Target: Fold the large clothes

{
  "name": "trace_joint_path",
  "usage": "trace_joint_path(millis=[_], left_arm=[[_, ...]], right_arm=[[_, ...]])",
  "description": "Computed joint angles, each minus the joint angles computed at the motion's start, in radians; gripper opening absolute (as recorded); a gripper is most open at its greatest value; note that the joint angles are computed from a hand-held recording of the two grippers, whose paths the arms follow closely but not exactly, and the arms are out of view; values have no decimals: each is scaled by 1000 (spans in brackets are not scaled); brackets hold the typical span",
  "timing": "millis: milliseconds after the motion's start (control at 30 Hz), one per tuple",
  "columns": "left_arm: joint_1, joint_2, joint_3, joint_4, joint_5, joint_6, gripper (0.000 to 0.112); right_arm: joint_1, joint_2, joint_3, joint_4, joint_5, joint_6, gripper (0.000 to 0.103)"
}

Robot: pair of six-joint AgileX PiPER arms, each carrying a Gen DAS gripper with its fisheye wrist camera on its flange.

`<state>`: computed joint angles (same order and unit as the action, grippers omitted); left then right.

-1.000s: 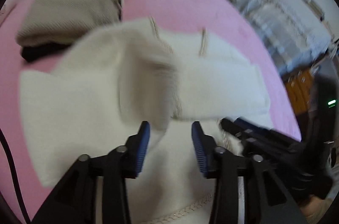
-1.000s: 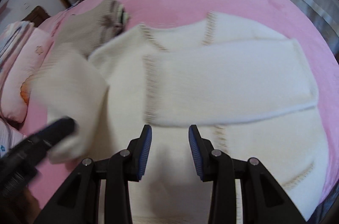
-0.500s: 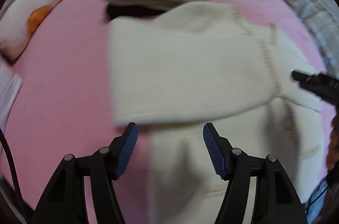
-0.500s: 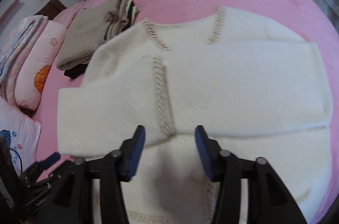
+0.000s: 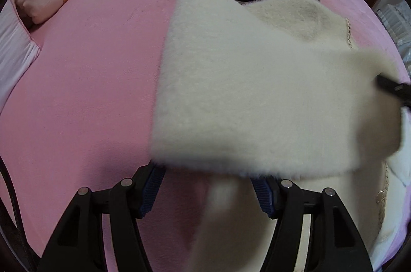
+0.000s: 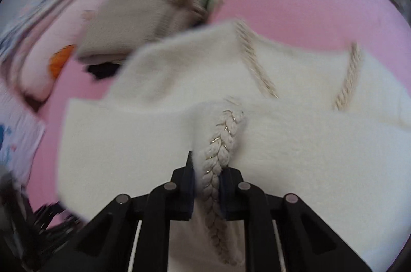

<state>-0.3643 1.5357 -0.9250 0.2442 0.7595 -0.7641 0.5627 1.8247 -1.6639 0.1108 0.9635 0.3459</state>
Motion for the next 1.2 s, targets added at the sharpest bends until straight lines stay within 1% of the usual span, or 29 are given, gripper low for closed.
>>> trace_joint_path(millis=[67, 133, 200, 233, 333, 400, 467, 533, 567, 600, 633, 667, 700, 733, 767, 833, 867, 900, 933, 1000, 1067, 1133, 1200], left_arm=[[-32, 17, -14, 45, 9, -58, 58], [-46, 23, -25, 64, 12, -90, 45], [-55, 18, -40, 48, 12, -90, 35], [-59, 28, -52, 40, 7, -88, 33], [-81, 32, -74, 26, 2, -67, 33], [-109, 53, -96, 36, 4, -63, 33], [-143, 77, -116, 41, 19, -58, 33], [-170, 92, -125, 53, 41, -55, 33], [-177, 98, -134, 43, 55, -37, 33], [-169, 112, -157, 11, 72, 13, 38], [-151, 129, -193, -35, 99, 82, 45], [-153, 107, -190, -68, 124, 124, 49], [-141, 93, -192, -108, 140, 188, 54], [-126, 70, -192, -154, 154, 266, 55], [-113, 49, -195, -189, 171, 331, 55], [-82, 16, -213, -242, 205, 441, 59], [-65, 4, -228, -246, 214, 467, 63], [-52, 0, -246, -235, 219, 467, 71], [-35, 3, -265, -225, 212, 459, 76], [10, 42, -314, -232, 189, 455, 76], [67, 141, -405, -265, 165, 477, 76], [98, 235, -486, -278, 140, 483, 76], [121, 343, -581, -291, 147, 477, 76]], right_arm=[[32, -81, -12, -76, 2, 9, 14], [44, -167, 3, -168, -2, 53, 14], [12, -239, 33, -217, 5, 95, 14], [-14, -277, 60, -242, 12, 126, 14], [-104, -358, 160, -278, 25, 165, 14], [-167, -378, 229, -273, 32, 181, 14], [-233, -402, 338, -244, 9, 179, 14], [-285, -391, 424, -203, -12, 173, 16], [-309, -386, 478, -180, -32, 165, 20], [-318, -384, 512, -190, -41, 177, 23], [-321, -389, 541, -202, -47, 190, 27], [-342, -389, 552, -180, -40, 174, 30], [-362, -398, 566, -139, -48, 153, 30], [-397, -414, 580, -82, -61, 113, 33], [-434, -439, 600, -28, -79, 75, 41], [-470, -472, 613, -10, -83, 52, 54], [-482, -479, 615, -9, -83, 41, 57], [-497, -473, 609, 4, -81, 11, 57], [-513, -461, 601, 25, -81, -23, 57], [-535, -419, 570, 51, -79, -76, 57], [-541, -373, 543, 73, -99, -116, 57], [-553, -318, 509, 96, -104, -157, 57], [-567, -260, 476, 131, -91, -195, 57]])
